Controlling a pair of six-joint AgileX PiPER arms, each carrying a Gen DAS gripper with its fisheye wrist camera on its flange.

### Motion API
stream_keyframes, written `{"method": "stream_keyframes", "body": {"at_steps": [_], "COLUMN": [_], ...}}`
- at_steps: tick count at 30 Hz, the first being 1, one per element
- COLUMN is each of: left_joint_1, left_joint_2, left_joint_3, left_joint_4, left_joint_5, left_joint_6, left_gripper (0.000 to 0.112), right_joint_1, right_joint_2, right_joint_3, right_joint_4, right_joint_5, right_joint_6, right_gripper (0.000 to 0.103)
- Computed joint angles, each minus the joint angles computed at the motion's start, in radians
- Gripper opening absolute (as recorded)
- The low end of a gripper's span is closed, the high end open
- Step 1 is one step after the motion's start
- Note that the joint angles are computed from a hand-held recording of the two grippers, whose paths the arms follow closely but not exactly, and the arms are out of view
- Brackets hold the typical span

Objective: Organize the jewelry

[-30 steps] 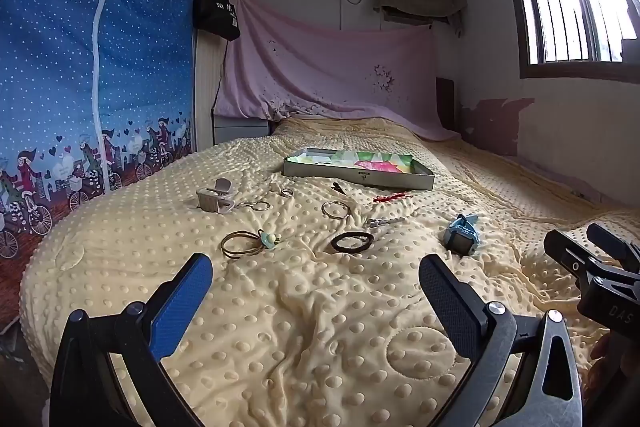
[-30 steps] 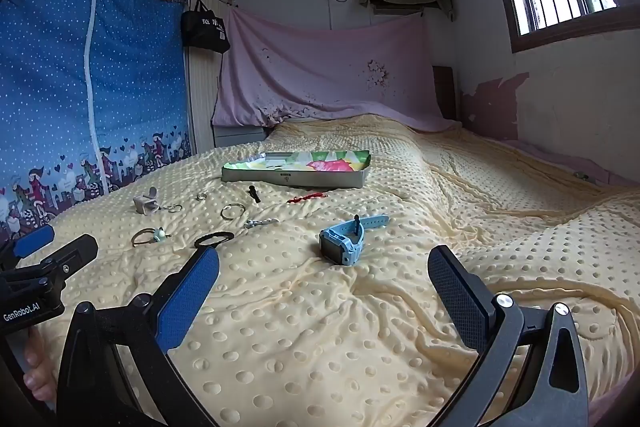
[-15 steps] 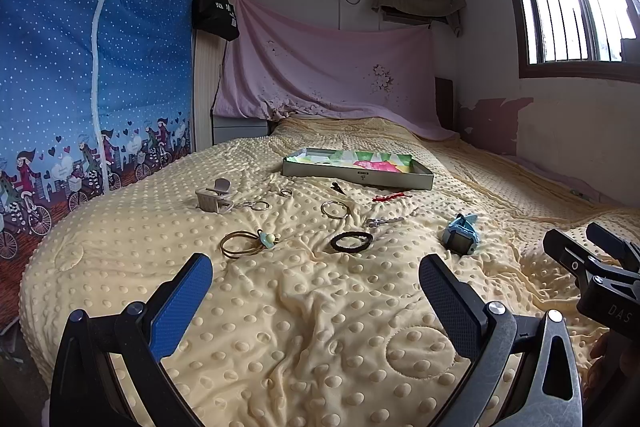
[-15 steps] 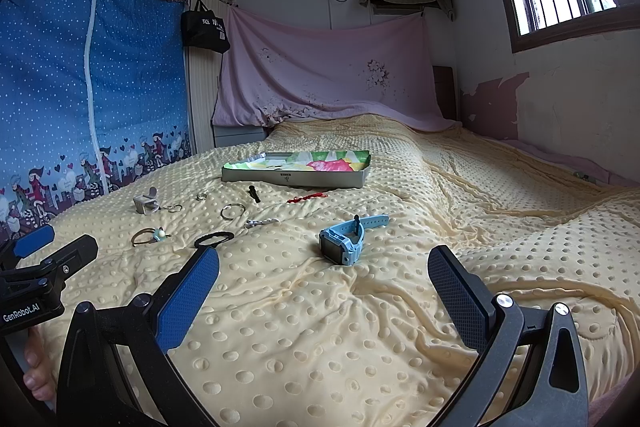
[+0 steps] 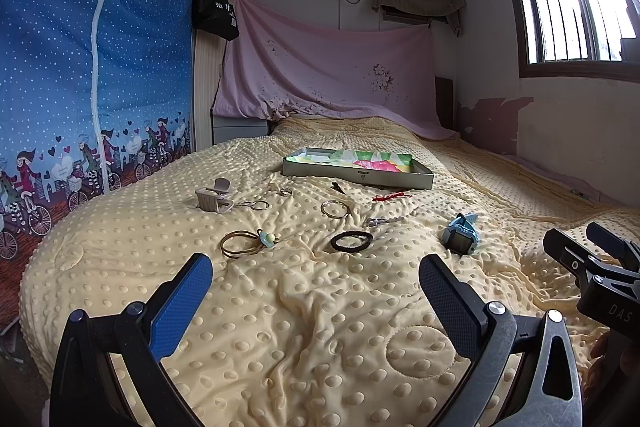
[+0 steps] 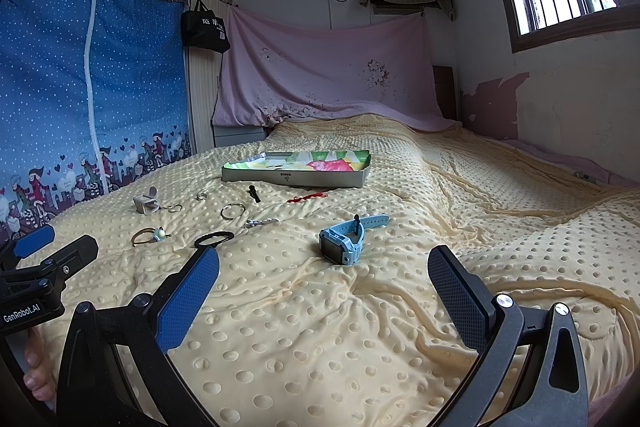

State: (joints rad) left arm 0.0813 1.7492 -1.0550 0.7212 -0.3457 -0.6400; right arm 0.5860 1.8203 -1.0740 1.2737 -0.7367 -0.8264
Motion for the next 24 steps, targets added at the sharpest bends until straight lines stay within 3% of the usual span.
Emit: {"method": "stream_keyframes", "body": {"at_steps": [24], "left_joint_1": [0.0], "left_joint_2": [0.0], "left_joint_3": [0.0], "left_joint_4": [0.004], "left_joint_5": [0.0], "left_joint_6": [-0.004], "left_gripper": [0.103], "right_joint_1": [0.001], "right_joint_2": [-0.009], "right_joint_3": [-0.001], "right_joint_4": [0.013], "right_joint_5": [0.002], "right_joint_6": [-0.015], "right_gripper": [0.102]}}
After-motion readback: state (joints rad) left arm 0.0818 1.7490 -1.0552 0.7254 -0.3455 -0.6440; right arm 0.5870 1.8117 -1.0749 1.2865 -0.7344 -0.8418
